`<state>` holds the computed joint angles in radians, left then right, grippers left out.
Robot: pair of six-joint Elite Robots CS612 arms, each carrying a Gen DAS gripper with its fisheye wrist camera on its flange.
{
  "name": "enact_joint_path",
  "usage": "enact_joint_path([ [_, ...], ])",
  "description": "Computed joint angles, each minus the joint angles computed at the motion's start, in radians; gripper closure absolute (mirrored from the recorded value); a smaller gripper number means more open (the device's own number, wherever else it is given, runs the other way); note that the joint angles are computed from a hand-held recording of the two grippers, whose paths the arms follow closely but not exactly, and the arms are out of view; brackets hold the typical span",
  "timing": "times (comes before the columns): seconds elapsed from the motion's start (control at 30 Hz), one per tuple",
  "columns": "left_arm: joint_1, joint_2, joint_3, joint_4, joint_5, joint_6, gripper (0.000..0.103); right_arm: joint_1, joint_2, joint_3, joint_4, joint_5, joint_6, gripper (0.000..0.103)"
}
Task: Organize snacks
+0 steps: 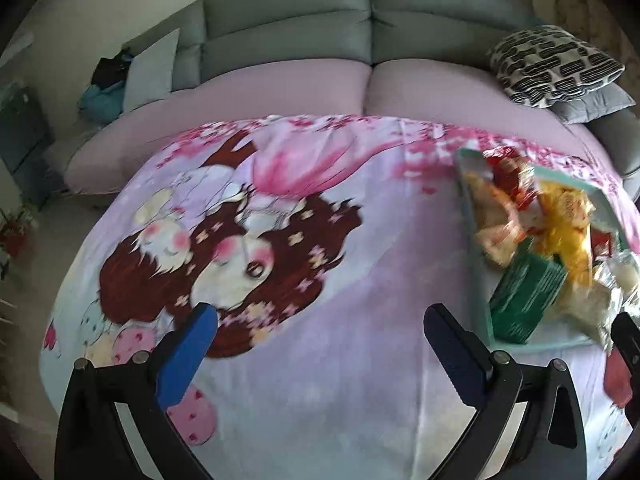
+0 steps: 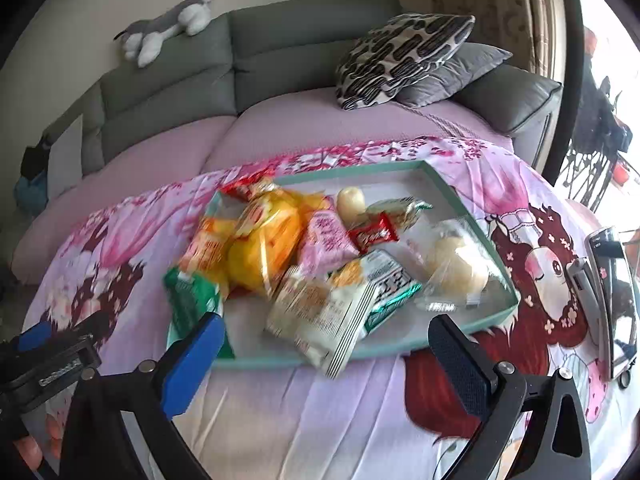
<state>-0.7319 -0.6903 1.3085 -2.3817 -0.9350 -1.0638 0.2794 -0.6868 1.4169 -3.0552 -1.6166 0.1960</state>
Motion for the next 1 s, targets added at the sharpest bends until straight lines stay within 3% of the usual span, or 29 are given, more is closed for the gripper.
enact_joint_path([
  [0.33,0.001,-0.019,0.048,-0.019,-0.043,-0.023,0.0,0.022,0.001,0.0,0.033,-0.012,-0.058,0.0],
  [0.47,0.006,-0.015,0.039,0.019,-0.047,-0.031,0.0,0.025,0.006,-0.008,0.034,-0.008,-0.06,0.0],
  [1.0,0.019,0.01,0.015,0.02,-0.069,0.006,0.0,0.024,0.024,-0.034,0.063,-0.005,-0.055,0.0],
])
